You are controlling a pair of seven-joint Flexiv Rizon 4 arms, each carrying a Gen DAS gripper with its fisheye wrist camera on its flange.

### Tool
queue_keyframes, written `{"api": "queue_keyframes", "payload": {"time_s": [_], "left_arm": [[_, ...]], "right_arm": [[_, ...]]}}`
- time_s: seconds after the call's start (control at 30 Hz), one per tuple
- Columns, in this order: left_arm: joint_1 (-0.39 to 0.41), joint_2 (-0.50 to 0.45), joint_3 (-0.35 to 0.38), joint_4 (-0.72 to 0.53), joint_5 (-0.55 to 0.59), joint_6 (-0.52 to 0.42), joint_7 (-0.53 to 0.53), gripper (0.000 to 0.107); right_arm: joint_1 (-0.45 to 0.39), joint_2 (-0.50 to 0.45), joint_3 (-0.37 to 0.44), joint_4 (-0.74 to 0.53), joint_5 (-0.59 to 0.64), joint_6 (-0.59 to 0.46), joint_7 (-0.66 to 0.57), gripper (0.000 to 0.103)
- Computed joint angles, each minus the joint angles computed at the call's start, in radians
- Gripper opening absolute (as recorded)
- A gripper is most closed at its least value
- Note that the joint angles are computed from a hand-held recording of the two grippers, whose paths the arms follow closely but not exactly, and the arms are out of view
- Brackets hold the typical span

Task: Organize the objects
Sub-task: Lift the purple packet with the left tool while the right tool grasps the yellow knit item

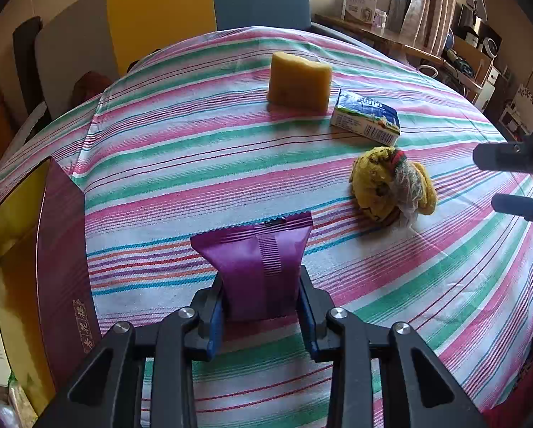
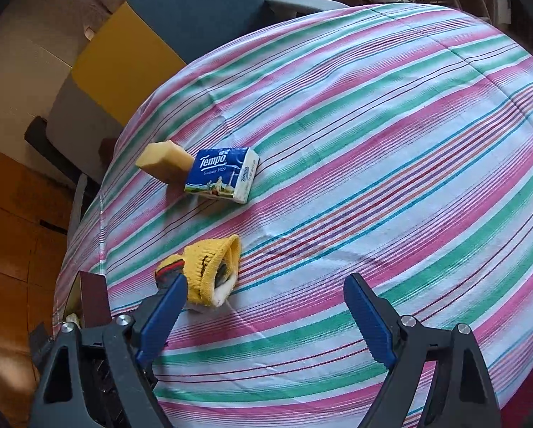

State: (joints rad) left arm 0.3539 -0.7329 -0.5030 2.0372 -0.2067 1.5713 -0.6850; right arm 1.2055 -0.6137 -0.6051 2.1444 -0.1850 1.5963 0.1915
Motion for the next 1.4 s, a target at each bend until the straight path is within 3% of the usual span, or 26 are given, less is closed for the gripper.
{"api": "queue_keyframes", "payload": {"time_s": [0.1, 0.37, 1.03, 1.2, 1.4], "left_arm": [[0.047, -0.014, -0.042, 0.022, 0.016, 0.035, 0.013, 0.034], [0.063, -0.032, -0.053, 0.037, 0.081, 0.091, -0.031, 0.034], [0.069, -0.052, -0.046, 0.022, 0.167, 0.114, -0.087, 0.035], [0.080, -0.055, -0.057, 0.024, 0.172, 0.112, -0.085, 0.035], [0.091, -0.057, -0.066, 0.026, 0.176, 0.110, -0.082, 0.035]], "right_arm": [[-0.026, 0.010, 0.028, -0.011, -0.021, -0.039, 0.000, 0.089], [-0.124, 0.029, 0.121, -0.036, -0.118, -0.090, 0.030, 0.088], [-0.219, 0.045, 0.195, -0.044, -0.288, -0.093, 0.151, 0.088], [-0.339, 0.043, 0.337, -0.121, -0.306, -0.157, 0.090, 0.087], [-0.451, -0.027, 0.436, -0.265, -0.344, -0.199, 0.031, 0.089]]}}
